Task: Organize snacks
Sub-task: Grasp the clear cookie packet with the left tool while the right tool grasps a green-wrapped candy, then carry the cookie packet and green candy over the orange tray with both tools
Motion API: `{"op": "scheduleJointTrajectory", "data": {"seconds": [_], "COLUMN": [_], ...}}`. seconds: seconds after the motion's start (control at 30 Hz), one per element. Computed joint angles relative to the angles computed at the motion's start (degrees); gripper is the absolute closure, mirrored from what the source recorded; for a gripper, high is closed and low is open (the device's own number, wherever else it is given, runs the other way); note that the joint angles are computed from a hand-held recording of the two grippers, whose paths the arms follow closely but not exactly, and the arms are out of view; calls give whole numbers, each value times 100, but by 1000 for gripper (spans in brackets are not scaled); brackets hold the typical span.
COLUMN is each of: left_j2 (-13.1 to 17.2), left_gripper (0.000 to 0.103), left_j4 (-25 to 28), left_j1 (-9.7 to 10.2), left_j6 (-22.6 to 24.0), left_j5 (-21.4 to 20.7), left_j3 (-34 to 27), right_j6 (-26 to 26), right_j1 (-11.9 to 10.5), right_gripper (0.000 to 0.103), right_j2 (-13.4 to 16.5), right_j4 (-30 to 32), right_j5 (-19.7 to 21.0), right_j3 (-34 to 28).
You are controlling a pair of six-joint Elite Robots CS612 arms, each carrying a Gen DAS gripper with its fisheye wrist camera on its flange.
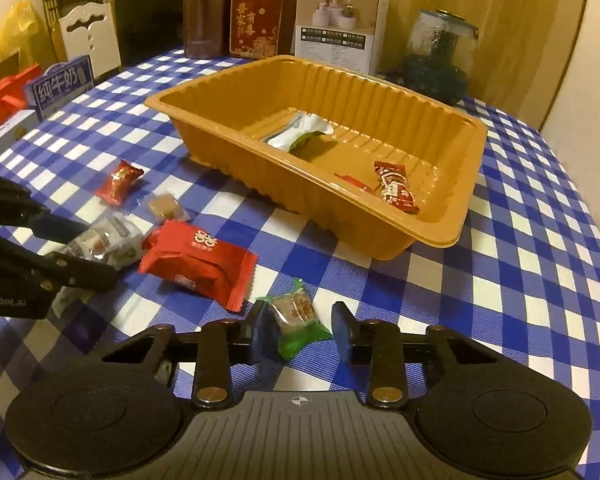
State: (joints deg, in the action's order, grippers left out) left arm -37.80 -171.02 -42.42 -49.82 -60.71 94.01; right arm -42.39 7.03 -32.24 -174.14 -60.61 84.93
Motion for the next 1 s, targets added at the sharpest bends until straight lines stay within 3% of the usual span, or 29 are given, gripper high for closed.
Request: {"op": "scheduleJointTrajectory", "data": {"seconds": [0.1, 0.37, 1.0], "left_j2": [5, -19, -209], "left_gripper": [66, 66, 67], "left_j4": [-8, -11, -157], "left_j1": [1, -2, -120], "left_j6": [-15, -77, -146], "left_j5": [-2, -34, 383], "left_j3": [-4, 27, 272], "right_j6": [-25, 385, 1035], "right_j1": [7, 62, 18], "right_gripper": [76, 77, 77], "right_j2": [-8, -121, -404], "right_j4": [24, -21, -609], "right_j5": [4, -247, -44], "right_j3": [7, 157, 679]}}
